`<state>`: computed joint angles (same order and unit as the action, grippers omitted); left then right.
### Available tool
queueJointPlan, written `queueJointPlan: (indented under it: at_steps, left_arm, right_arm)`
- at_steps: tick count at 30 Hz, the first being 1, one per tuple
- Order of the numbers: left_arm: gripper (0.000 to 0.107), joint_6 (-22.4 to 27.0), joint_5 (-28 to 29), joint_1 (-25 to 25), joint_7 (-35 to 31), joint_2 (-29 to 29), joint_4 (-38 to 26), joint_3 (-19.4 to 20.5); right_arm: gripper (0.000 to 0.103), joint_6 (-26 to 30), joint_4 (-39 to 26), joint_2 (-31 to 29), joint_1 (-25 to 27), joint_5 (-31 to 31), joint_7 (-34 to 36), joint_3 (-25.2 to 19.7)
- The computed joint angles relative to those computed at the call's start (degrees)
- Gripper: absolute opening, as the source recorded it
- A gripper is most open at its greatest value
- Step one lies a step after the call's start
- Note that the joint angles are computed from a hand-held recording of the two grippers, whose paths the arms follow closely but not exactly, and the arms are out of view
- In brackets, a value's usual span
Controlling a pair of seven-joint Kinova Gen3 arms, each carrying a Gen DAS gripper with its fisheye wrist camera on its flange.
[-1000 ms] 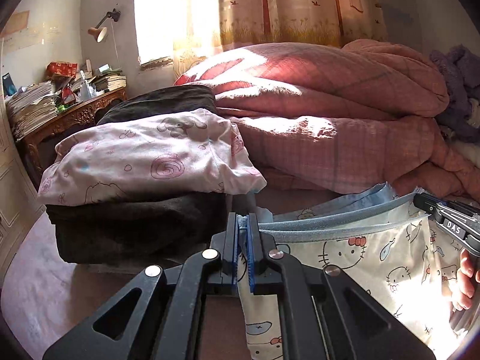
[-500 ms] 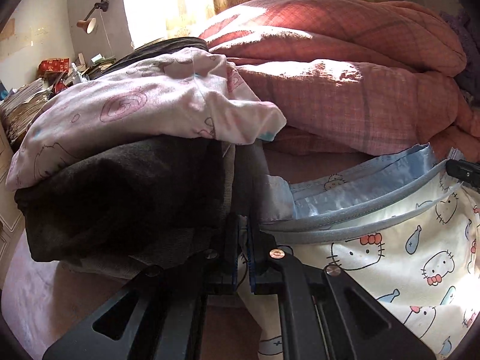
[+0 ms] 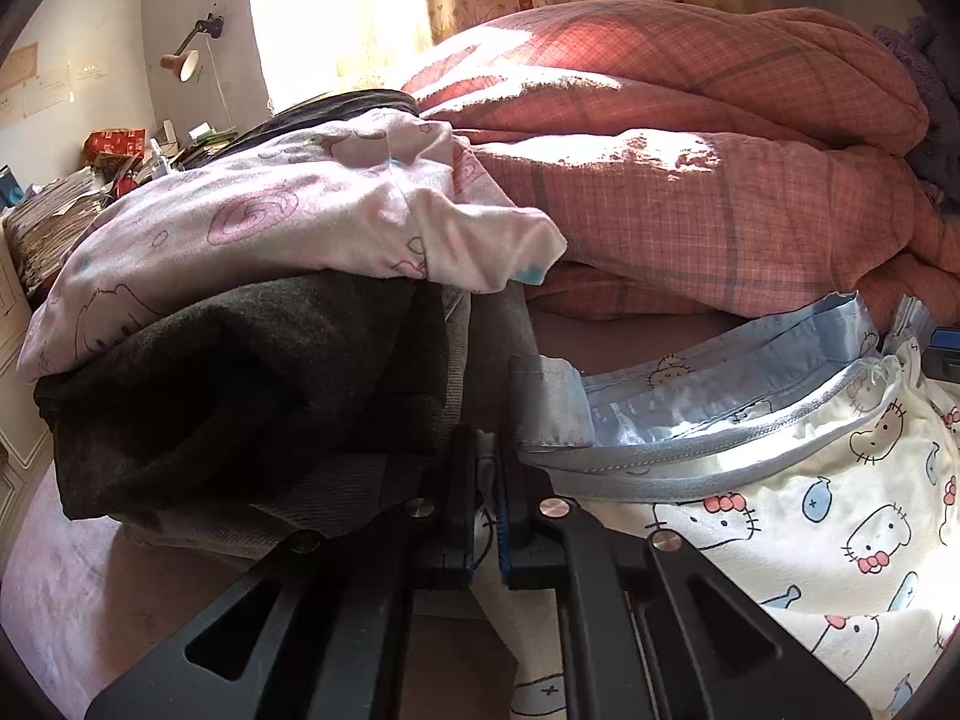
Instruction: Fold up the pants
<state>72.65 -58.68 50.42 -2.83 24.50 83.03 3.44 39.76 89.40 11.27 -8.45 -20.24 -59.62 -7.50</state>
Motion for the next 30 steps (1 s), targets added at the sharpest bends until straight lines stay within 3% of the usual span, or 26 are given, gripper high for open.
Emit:
queueJointPlan:
  at_steps: [3, 8, 10, 12, 14, 17, 19, 22, 26, 28, 30]
  left_arm:
    - [0.006, -1.1, -0.1, -0.2, 1.2, -0.8, 1.0, 0.0]
    - [0.006, -0.8, -0.4, -0.3, 1.5, -0.6, 0.9, 0.3]
    - [0.006, -1.1, -0.2, -0.3, 2.1, -0.7, 1.0, 0.3]
    - [0.006, -1.5, -0.2, -0.4, 2.5, -0.9, 1.2, 0.3]
    - [0.006, -1.4, -0.3, -0.4, 2.7, -0.9, 1.2, 0.3]
    - [0.006, -1.5, -0.3, -0.4, 3.4, -1.0, 1.3, 0.3]
    - [0.006, -2.0, -0.4, -0.5, 4.1, -1.4, 1.8, 0.4]
    - [0.007, -1.4, 0.0, -0.6, 3.8, -1.1, 1.4, 0.5]
    - [0.008, 5.0, 0.5, 0.7, -2.3, 3.1, -4.1, 0.1]
    - [0.008, 6.5, 0.5, 1.5, -3.5, 4.3, -5.4, -0.7]
    - [0.008, 5.9, 0.7, 1.7, -3.3, 3.9, -4.8, -1.2]
  right_arm:
    - [0.035, -1.2, -0.8, 0.7, -5.8, 6.9, -4.3, 3.0]
    - [0.034, 9.6, -9.4, 4.9, -7.0, 16.1, -4.1, -1.4]
    - [0.032, 14.0, -13.3, 6.8, -11.7, 20.8, -7.3, 1.5]
    - [0.022, 15.6, -15.2, 8.5, -15.9, 24.6, -10.4, 4.3]
    - [0.003, 13.7, -14.3, 9.0, -16.1, 26.0, -12.0, 3.4]
    - [0.002, 6.7, -11.2, 7.0, -17.9, 30.7, -18.6, 3.5]
    - [0.002, 3.4, -9.9, 6.4, -17.8, 30.7, -21.6, 3.5]
    - [0.001, 3.3, -11.1, 7.6, -18.5, 32.4, -25.9, 4.1]
    - [0.001, 6.3, -14.2, 12.1, -17.2, 31.7, -27.1, 3.1]
    - [0.001, 3.5, -12.0, 12.1, -19.5, 33.8, -29.5, 5.4]
    - [0.001, 2.0, -11.1, 11.5, -17.8, 32.9, -30.3, 3.9]
